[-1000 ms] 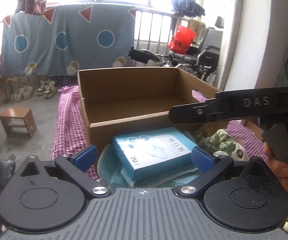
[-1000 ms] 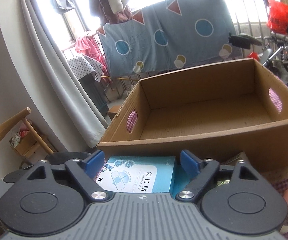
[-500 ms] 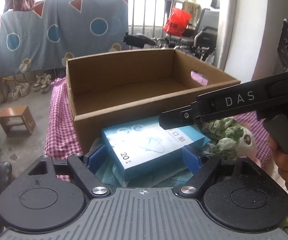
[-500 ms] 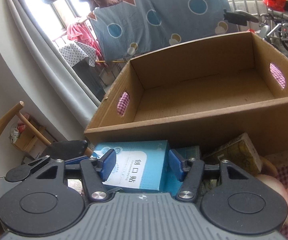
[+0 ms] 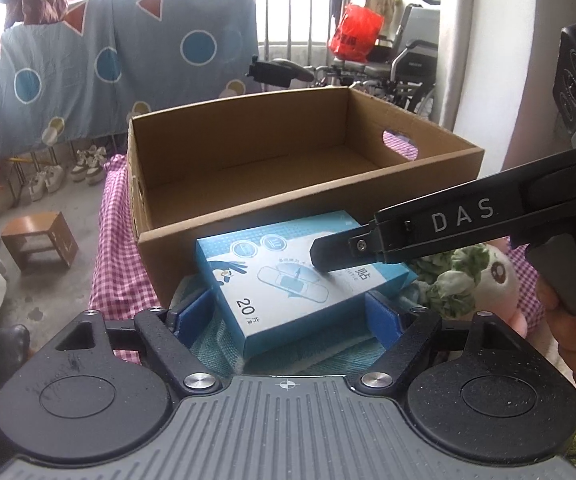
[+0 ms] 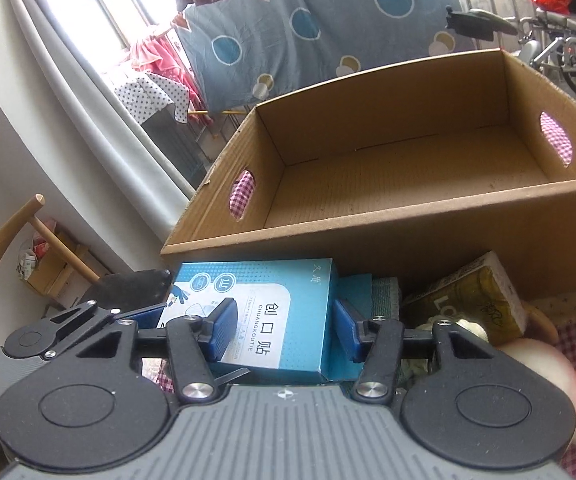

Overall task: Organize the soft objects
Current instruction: 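Grasp the blue bandage box with the right gripper from the towel stack, then lift the blue bandage box with the right gripper into the cardboard box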

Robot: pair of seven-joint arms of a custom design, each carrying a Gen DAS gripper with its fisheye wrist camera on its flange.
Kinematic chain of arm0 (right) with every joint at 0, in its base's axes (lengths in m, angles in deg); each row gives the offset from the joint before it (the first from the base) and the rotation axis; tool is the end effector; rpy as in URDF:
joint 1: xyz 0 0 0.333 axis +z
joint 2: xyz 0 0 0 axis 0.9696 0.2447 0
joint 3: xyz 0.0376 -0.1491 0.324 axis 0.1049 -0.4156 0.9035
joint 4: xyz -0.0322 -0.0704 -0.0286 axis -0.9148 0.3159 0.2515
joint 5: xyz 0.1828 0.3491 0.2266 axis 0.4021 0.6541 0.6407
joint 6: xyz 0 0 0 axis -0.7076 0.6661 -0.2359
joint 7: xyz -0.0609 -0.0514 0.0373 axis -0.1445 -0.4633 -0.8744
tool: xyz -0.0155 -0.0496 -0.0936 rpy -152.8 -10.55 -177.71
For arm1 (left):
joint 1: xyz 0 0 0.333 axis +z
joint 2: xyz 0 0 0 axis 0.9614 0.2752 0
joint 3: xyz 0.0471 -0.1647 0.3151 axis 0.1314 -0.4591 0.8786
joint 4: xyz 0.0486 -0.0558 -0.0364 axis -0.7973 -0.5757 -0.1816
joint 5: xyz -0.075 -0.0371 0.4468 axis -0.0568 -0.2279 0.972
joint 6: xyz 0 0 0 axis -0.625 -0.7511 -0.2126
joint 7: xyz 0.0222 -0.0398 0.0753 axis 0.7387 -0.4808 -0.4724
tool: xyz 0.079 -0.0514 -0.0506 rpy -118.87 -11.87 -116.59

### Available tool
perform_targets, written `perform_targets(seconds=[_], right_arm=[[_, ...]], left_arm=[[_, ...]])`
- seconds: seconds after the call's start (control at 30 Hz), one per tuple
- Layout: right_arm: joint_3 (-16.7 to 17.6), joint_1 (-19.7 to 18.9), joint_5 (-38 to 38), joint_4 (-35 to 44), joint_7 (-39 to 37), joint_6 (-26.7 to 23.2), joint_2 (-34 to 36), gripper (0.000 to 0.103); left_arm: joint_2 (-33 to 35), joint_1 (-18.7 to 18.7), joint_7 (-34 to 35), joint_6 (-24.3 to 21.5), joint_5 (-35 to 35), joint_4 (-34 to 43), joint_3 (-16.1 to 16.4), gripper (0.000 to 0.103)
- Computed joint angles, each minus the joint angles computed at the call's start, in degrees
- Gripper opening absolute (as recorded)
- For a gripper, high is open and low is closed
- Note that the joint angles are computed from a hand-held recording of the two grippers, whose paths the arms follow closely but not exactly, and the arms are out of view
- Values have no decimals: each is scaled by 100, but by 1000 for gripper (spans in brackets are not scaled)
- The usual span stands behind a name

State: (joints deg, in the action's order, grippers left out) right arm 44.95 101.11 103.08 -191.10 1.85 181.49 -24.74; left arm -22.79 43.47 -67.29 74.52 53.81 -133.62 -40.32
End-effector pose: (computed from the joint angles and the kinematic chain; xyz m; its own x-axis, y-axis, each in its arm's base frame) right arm 0.5425 0.3221 0.4670 0.5709 -0.7115 -0.4096 -0.7183 -0.1913 -0.6689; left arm 0.4393 -0.4933 0.4511 -0.0390 -0.9991 0.0159 -0.6211 0.0117 -0.7836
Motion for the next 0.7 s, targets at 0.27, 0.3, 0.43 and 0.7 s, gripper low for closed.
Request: perform_targets(seconds=[0.27, 0.3, 0.43, 0.7], right_arm=[[-85, 65, 839, -242, -810, -1, -380, 56], [-104, 77, 978, -265, -943, -20, -435, 56], [-181, 114, 1466, -315, -1459, -87, -629, 56], [-237, 130, 2229, 13, -2540, -94, -653, 57]], left_arm=[[-22, -213, -27, -632, 145, 174, -111, 82], [-22, -246, -48, -735, 195, 202, -130, 82], [-17, -363, -128, -1111, 417, 334, -183, 82], [3, -383, -138, -1392, 877, 592, -138, 82]])
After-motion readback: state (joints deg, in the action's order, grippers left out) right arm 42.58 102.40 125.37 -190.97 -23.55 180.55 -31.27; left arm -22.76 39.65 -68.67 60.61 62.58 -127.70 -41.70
